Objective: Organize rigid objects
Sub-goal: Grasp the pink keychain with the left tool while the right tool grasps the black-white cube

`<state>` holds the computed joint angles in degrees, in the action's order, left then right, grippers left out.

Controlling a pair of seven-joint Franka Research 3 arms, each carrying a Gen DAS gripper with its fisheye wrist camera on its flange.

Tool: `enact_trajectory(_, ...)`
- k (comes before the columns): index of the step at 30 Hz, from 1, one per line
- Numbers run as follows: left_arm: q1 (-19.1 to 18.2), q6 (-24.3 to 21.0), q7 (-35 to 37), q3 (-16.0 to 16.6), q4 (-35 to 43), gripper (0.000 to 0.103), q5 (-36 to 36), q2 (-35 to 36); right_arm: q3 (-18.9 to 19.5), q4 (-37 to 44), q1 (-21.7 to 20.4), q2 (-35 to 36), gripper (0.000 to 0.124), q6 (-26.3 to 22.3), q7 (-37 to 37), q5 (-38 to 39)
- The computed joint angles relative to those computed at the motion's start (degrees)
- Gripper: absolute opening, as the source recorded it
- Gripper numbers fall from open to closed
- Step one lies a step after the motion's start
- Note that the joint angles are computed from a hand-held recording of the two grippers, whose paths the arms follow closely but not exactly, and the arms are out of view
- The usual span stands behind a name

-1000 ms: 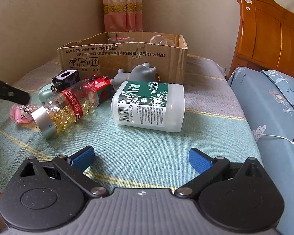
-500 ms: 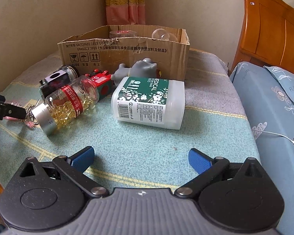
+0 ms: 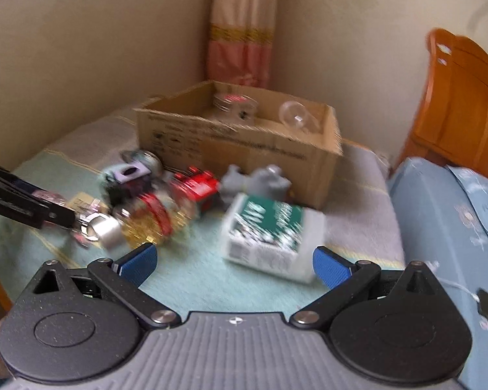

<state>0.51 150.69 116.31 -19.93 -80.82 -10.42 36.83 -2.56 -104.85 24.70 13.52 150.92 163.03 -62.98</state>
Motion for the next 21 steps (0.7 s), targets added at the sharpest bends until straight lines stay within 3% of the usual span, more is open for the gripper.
enact_trajectory(6,2.3,-0.1,6.1,-1.7,1.0,0.057,-1.2,1.1,0.2,4.4,-0.9,3.5,0.103,6.2,-13.4,6.5)
enact_trajectory(9,0.3,1.0,2.1,1.3,0.9,0.081,0.4,0.6,-0.5,7.1,-0.5,5.7,0.103,8.1,-19.5,10.3)
enact_trajectory(12,-1.4,0.2,-2.5,3.5,1.1,0.082,2.7,0.2,-0.7,9.6,-0.5,7.7,0.103,9.7,-25.4,14.5)
enact_trajectory(15,-2.7,-2.3,-8.7,5.1,1.3,0.078,4.6,-0.4,-0.7,12.3,-0.5,10.0,0.103,10.5,-31.3,18.8)
enact_trajectory(17,-2.8,-1.4,-9.9,4.9,0.1,0.074,5.4,-1.1,-0.9,13.8,-0.4,11.3,0.103,10.7,-34.7,21.3)
enact_trajectory(19,-2.5,-0.7,-10.6,4.3,0.0,0.059,5.5,-1.1,-1.1,15.1,-0.3,12.4,0.103,11.4,-37.7,23.7)
enact_trajectory(21,-1.7,-2.2,-10.7,3.2,1.4,0.055,4.4,-0.4,-1.4,16.0,-0.1,13.3,0.103,11.7,-40.2,26.1)
